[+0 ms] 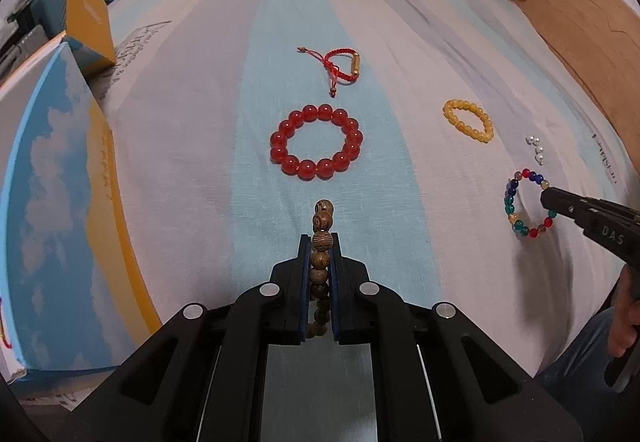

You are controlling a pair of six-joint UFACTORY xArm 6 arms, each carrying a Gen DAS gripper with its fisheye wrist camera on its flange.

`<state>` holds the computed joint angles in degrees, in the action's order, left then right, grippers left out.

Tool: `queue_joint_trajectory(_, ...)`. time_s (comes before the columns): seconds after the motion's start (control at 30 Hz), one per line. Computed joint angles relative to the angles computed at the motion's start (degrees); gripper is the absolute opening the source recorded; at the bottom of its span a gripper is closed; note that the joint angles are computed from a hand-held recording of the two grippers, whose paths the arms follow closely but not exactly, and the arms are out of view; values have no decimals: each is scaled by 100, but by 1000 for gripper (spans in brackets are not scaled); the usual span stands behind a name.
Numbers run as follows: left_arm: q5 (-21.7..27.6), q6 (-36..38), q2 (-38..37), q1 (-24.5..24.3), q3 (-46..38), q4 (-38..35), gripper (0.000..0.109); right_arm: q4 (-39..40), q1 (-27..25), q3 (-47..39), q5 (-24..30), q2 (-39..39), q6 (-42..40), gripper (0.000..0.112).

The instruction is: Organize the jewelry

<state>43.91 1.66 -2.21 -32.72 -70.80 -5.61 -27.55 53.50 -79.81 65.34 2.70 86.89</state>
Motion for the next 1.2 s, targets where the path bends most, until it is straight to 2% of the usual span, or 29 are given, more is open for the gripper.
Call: queue_joint_trajectory(1.2, 571, -77, -432, 70, -465, -6, 7, -622, 488, -1657, 1145, 448, -218, 9)
